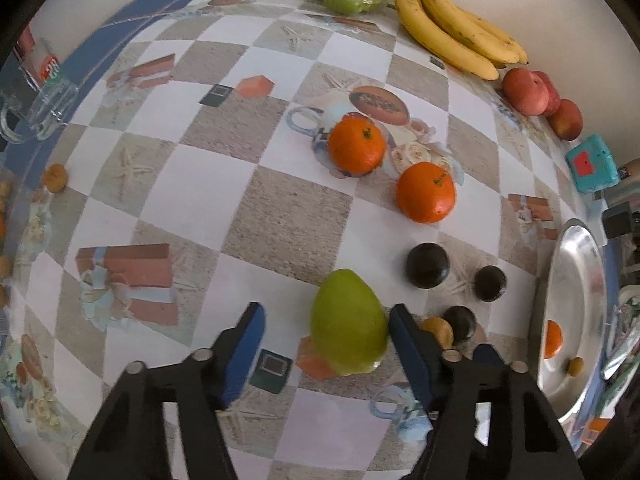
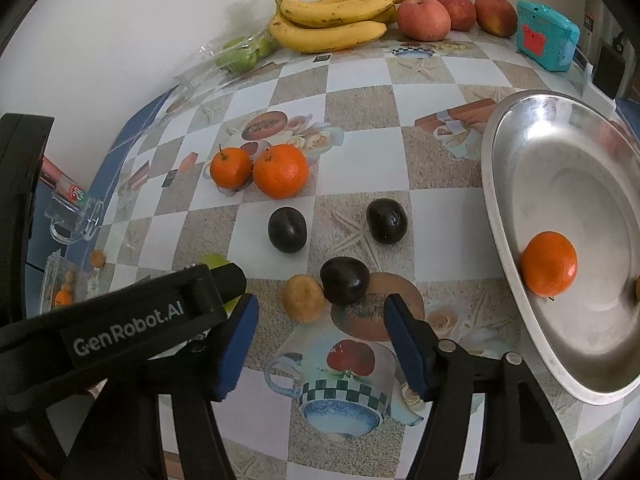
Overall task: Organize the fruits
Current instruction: 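Grasp the green pear with the left tool while the right tool approaches a kiwi, then close the right tool on the brown kiwi while the left tool holds the pear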
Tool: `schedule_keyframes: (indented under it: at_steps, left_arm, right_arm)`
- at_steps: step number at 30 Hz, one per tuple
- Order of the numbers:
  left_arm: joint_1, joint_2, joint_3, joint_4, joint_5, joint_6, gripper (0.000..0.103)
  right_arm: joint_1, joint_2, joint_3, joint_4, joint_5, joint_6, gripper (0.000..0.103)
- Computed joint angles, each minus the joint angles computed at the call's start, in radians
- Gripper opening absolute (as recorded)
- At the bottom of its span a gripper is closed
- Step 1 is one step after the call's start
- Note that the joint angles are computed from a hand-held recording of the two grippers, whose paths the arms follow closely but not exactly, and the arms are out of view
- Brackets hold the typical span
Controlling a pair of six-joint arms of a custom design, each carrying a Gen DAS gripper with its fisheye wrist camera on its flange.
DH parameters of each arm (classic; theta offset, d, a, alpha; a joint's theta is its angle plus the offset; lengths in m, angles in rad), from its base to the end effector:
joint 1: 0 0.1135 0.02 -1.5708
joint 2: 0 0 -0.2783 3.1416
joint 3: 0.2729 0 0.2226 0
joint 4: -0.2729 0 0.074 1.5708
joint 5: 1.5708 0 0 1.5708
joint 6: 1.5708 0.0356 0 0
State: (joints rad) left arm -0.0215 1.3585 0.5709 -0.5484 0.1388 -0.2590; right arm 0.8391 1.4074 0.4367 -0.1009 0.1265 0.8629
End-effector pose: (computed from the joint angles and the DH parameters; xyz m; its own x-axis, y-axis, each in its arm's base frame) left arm 0.1804 -0.0088 0.1697 -0.9536 -0.2332 -0.1904 -0.1973 0.9618 -0.1897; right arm 0.1354 0.1440 0.1491 -0.9115 0.1129 -0.3954 -0.0080 0.9565 0.2917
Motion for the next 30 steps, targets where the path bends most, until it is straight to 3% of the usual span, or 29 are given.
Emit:
schedule_keyframes:
  at_steps: [4,11,17,24,30]
  left_arm:
    - [-0.008,-0.012,-0.002,0.002,0.038,0.000,0.043]
    - [0.028,-0.003,-0.002,0.003,0.077,0.007,0.043]
    - [0.085,-0.003,0.001,-0.014,0.114,0.024,0.043]
    - [0.124,0.001,0.009,-0.024,0.119,0.041,0.043]
    - [0.183,-0.032,0.022,-0.061,0.070,0.081,0.043]
  right_arm:
    - [-0.001,0.013,0.003,0.009,-0.007,-0.004,0.065]
    - [-0.009,0.017,0.002,0.016,-0.013,-0.011,0.060]
    - [-0.008,0.021,0.003,0.026,-0.014,-0.013,0.049]
    - [-0.002,0.034,0.019,0.013,-0.013,0.005,0.043]
    - [-0.014,0.019,0.012,0.007,-0.031,0.020,0.043]
